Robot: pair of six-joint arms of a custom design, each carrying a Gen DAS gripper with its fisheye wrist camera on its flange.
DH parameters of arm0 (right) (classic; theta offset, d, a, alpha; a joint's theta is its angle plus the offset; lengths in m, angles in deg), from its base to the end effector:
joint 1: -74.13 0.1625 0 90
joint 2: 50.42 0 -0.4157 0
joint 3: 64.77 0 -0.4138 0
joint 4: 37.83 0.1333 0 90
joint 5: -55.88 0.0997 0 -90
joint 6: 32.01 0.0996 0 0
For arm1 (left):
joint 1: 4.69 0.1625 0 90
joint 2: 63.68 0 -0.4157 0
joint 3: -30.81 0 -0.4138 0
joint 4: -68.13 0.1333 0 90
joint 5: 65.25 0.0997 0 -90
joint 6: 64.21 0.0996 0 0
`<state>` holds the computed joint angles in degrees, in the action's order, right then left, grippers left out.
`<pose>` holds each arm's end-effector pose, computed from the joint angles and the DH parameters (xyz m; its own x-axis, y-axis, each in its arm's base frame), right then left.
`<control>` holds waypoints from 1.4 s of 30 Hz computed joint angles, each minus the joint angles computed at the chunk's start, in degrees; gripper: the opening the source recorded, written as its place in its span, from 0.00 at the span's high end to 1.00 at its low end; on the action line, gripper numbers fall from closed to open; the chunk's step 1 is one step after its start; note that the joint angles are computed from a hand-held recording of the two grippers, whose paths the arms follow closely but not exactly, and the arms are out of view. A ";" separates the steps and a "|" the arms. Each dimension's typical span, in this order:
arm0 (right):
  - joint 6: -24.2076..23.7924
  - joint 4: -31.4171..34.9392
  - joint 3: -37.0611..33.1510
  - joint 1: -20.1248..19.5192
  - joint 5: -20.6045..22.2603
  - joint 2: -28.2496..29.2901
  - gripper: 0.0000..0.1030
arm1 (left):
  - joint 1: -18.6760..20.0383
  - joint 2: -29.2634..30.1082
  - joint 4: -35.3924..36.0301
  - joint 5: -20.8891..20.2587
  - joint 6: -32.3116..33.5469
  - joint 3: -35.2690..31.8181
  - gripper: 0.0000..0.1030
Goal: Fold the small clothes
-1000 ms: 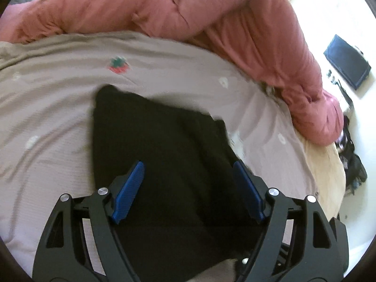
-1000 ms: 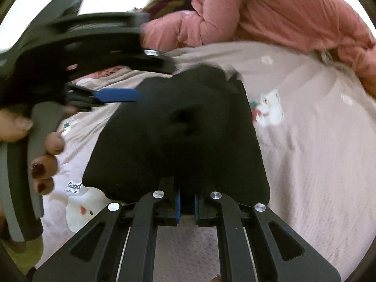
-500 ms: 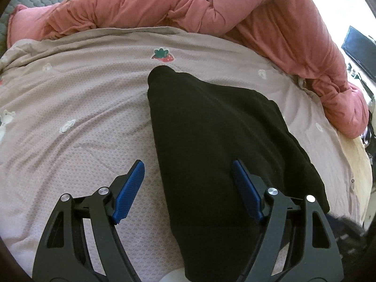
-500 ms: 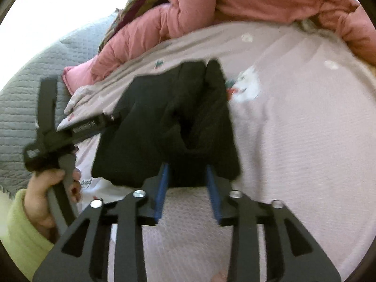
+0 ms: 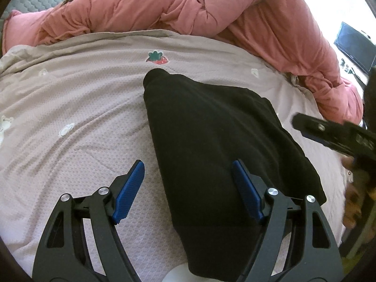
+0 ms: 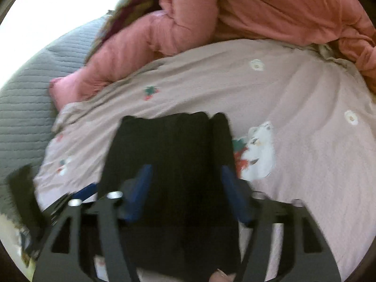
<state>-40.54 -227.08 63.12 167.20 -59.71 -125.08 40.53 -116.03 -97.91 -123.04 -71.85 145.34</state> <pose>0.1165 -0.4860 0.2413 -0.9016 0.1563 0.4034 -0.1728 0.7246 -0.6671 -0.2650 -0.5316 0.0677 -0.7753 0.4092 -0.4811 0.5860 0.7502 -0.3062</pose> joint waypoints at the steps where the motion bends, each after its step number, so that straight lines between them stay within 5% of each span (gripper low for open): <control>1: 0.40 0.43 -0.35 -0.04 -0.52 0.38 0.29 | 0.02 -0.04 0.10 -0.08 -0.06 -0.02 0.33; 6: -0.53 0.99 -0.18 -0.28 -4.35 1.83 0.27 | 0.13 -0.23 0.20 -0.51 0.06 0.03 0.33; 9: -1.20 2.46 0.54 -1.91 -1.61 1.50 0.54 | 0.07 -0.49 0.28 -0.73 -0.05 0.28 0.32; 15: -4.18 -1.33 1.49 -2.43 2.12 2.03 0.80 | 0.02 -0.39 -0.03 -0.84 0.22 0.32 0.32; 18: -8.27 -4.36 1.82 -1.55 1.85 2.67 0.84 | -0.01 -0.50 0.05 -0.96 -0.09 0.35 0.32; 22: -8.51 -6.91 3.78 -2.47 5.82 0.03 0.85 | -0.17 -1.04 0.19 -2.02 -0.42 0.56 0.32; 28: -8.49 -6.98 4.11 -4.12 2.86 1.50 0.82 | -0.59 -0.60 1.23 -2.42 -0.37 0.76 0.30; 37: -9.10 -13.72 5.10 -1.55 -4.06 4.69 0.61 | -0.59 -0.78 0.85 -1.82 -1.28 1.68 0.25; 42: -7.48 -14.50 9.06 -1.47 -2.82 0.93 0.49 | -0.92 -1.76 1.06 -1.30 -2.25 2.63 0.23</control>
